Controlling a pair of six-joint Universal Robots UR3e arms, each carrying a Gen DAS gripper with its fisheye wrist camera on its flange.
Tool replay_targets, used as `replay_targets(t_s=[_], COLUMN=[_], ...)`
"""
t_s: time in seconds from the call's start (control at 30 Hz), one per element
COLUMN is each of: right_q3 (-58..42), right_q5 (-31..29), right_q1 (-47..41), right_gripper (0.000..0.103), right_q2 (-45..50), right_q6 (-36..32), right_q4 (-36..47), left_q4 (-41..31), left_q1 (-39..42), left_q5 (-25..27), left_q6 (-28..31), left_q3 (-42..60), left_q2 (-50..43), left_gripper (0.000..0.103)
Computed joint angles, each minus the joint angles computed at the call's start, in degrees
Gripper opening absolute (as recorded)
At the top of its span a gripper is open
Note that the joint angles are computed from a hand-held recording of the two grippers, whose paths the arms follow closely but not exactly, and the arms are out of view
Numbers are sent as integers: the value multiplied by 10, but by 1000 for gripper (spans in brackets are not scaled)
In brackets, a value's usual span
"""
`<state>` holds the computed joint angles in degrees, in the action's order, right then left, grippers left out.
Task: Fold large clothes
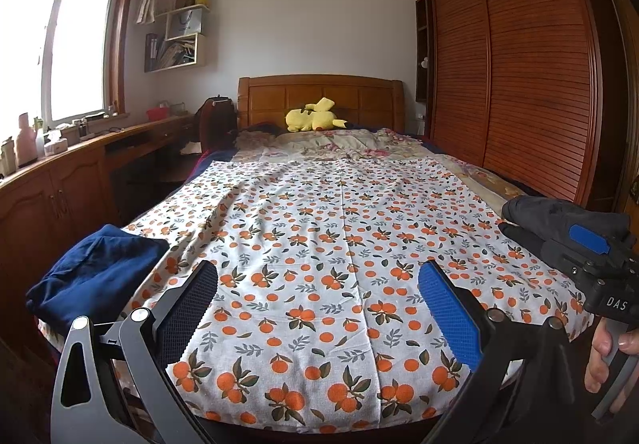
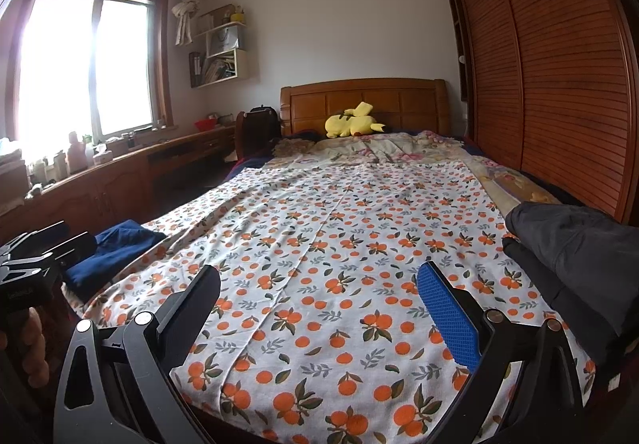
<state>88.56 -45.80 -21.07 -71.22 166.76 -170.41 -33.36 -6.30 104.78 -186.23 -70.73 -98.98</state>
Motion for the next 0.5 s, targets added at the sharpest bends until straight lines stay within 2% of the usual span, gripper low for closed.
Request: replay_targets(t_s=[0.5], right_q3=[2], right_q5=[0], right_q1=[-2], right_gripper=[95], right_q2=[1], right_q6=[2], right_q4=[-5], left_q4=[9], left_q1=[-13], left_q5=[11], left_q6=[0], left_q3=[-1], left_q2=[0], left_gripper=[101])
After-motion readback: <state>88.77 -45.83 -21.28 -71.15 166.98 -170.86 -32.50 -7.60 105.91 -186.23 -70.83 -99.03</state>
